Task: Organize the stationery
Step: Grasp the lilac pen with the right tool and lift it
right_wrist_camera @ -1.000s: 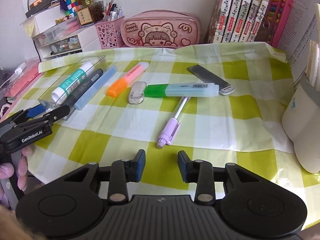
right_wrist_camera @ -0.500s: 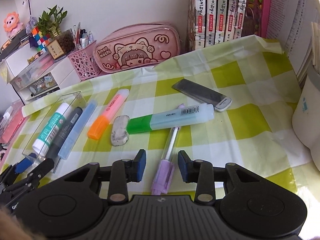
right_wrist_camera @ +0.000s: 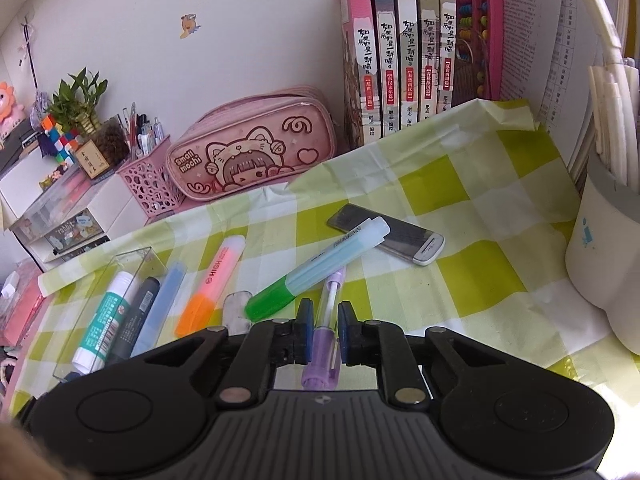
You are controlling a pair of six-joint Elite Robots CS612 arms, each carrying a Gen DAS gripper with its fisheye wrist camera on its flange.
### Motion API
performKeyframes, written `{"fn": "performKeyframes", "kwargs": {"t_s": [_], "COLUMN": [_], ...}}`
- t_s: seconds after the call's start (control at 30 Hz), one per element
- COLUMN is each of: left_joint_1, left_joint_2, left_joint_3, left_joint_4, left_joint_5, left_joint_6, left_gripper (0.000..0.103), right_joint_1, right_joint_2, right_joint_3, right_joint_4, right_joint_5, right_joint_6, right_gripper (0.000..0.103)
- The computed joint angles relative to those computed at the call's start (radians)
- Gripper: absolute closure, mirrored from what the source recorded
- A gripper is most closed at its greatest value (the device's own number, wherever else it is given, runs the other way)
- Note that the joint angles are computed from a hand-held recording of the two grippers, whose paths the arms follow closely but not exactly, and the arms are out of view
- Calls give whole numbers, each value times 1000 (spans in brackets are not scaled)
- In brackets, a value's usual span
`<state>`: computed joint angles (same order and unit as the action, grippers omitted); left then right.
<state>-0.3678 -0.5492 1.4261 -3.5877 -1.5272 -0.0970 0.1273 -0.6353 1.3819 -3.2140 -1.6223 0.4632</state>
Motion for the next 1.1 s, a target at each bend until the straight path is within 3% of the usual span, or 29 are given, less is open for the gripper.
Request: {"fn": "performKeyframes", "kwargs": {"t_s": [0.07, 0.13, 0.27, 0.43, 0.57, 0.67, 0.77, 0.83, 1.1], "left_joint_1": [0, 0, 0, 0, 0, 0, 0, 0, 0], "left_joint_2": [0, 0, 0, 0, 0, 0, 0, 0, 0], "left_joint_3": [0, 0, 0, 0, 0, 0, 0, 0, 0], "left_joint_4": [0, 0, 0, 0, 0, 0, 0, 0, 0], "left_joint_5": [0, 0, 0, 0, 0, 0, 0, 0, 1], "left_joint_6": [0, 0, 0, 0, 0, 0, 0, 0, 0], "left_gripper": [29, 29, 29, 29, 29, 29, 29, 29, 29], "right_joint_1": [-2, -6, -10, -4, 0, 8, 17, 21, 23], "right_joint_2": [-5, -10, -22, -20, -2, 15, 31, 38, 23], "right_joint_3": [7, 16, 31, 14, -19, -47, -70, -80, -64], "right_joint_4": [-19, -47, -96, -19, 78, 132, 153, 152, 78], "right_joint_5": [7, 26, 51, 43, 40, 5, -44, -60, -61], "right_joint_6": [17, 33, 43, 13, 11, -11, -40, -55, -35], "right_gripper": [87, 97, 97, 96, 72, 71, 71, 84, 86]}}
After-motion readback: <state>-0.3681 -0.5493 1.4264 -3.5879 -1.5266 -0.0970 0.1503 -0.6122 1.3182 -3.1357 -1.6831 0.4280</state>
